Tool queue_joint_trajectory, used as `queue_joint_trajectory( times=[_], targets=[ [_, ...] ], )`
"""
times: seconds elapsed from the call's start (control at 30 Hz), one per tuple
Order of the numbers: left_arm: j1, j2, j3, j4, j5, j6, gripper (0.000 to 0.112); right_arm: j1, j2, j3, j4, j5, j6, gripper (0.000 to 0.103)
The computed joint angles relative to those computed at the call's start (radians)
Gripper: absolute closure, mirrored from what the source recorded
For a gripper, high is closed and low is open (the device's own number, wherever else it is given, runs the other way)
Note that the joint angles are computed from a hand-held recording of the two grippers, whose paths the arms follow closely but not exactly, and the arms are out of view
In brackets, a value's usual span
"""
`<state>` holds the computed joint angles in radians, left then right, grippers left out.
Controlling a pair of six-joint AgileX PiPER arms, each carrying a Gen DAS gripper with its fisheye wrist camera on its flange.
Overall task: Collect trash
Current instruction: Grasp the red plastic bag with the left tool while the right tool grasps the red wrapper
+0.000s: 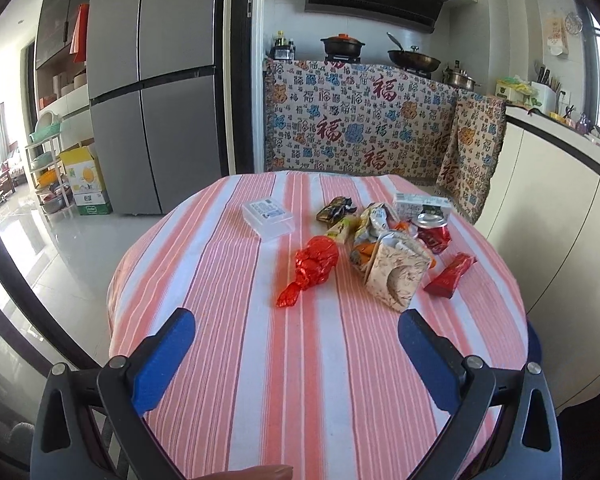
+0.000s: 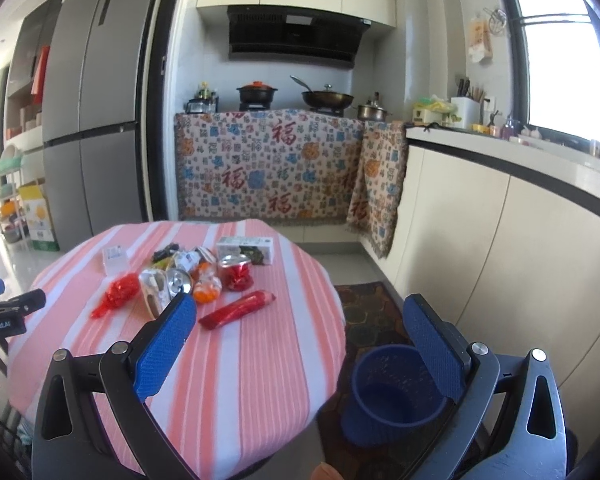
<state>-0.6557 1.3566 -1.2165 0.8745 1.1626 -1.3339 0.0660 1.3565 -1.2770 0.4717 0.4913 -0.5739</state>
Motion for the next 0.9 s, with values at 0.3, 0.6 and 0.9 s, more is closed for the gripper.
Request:
queue_joint_trajectory(
  times=[0.3, 0.6, 0.9],
  targets=[
    [0.191, 0.140, 0.016, -0.124, -0.209, 0.145, 0.009, 0.082, 0.144, 0.002, -0.105, -0.070, 0.079, 0.000],
    [0.332, 0.299, -0.056, -0.264, -0.307, 0.323, 0.009, 0.163, 0.508, -0.378, -0.210, 0.156, 0.269, 0.000],
    [0.379, 0.324, -0.060, -0.330, -0.333, 0.374, 0.009, 0.221, 0.985, -1.095, -0.328, 0.580, 0.574, 0.000]
  ],
)
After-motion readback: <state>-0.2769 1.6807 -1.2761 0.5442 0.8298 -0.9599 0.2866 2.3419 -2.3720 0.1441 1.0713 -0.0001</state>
